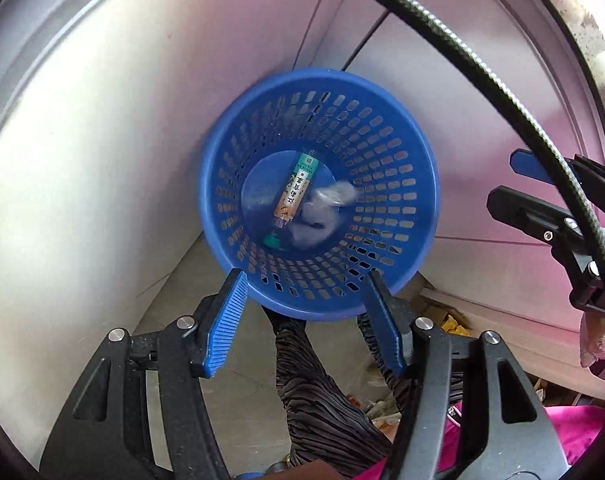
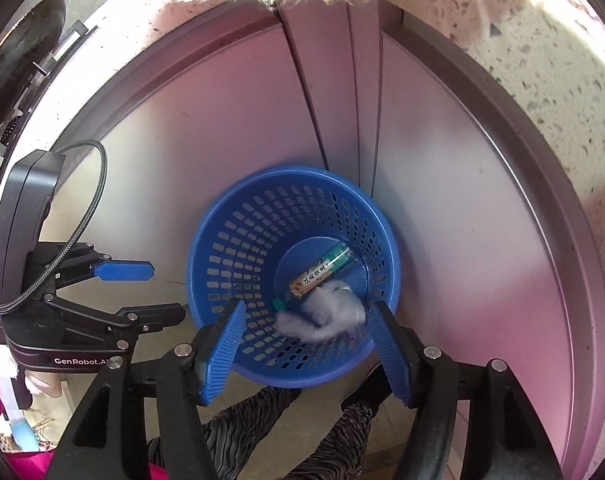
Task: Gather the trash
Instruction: 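Raise both tools back over the cloth toward the remaining trash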
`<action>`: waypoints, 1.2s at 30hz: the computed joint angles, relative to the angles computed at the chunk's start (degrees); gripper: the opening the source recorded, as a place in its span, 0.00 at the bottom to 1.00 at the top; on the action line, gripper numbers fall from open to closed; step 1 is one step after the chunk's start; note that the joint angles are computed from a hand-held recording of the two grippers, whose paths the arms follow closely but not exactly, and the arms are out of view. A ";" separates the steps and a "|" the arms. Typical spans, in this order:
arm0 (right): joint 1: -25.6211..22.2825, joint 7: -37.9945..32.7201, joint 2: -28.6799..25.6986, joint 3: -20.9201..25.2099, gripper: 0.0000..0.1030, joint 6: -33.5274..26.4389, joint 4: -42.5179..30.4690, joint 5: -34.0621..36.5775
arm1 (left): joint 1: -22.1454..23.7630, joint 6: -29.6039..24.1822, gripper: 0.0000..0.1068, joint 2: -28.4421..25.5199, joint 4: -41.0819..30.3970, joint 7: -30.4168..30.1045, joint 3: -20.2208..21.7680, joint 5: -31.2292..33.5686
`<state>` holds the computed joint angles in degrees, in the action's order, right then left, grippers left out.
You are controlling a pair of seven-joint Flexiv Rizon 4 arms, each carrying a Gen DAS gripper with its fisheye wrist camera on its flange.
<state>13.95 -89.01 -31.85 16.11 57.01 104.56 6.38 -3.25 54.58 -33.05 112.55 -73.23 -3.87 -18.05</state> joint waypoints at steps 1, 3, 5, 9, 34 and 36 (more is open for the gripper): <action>-0.20 -0.16 0.11 0.18 0.65 -0.12 -0.09 0.26 | -0.08 0.32 0.57 0.17 0.14 -0.14 0.05 0.02; -0.89 -0.90 0.68 0.84 0.65 -0.46 -0.19 1.26 | -0.06 0.60 0.57 0.95 0.54 -0.19 0.25 0.25; -1.65 -2.07 1.74 1.49 0.65 -0.87 -0.06 2.46 | 0.10 0.99 0.57 1.83 1.04 0.00 0.23 0.13; -3.11 -5.17 4.14 2.58 0.64 -1.77 -0.09 5.63 | 0.29 2.67 0.57 4.23 2.49 0.75 0.06 -0.10; -8.45 -12.24 16.27 -4.87 0.75 3.53 -3.63 13.78 | -3.59 12.32 0.57 7.50 -10.16 3.92 -3.54 -5.98; -9.21 -13.15 15.94 -5.48 0.76 4.25 -4.69 12.59 | -4.31 12.51 0.57 6.02 -13.15 2.90 -3.44 -4.87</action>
<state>4.75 -102.17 -15.91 10.63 61.25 99.87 18.96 -7.56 67.09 -27.02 99.40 -70.33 -7.31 -22.92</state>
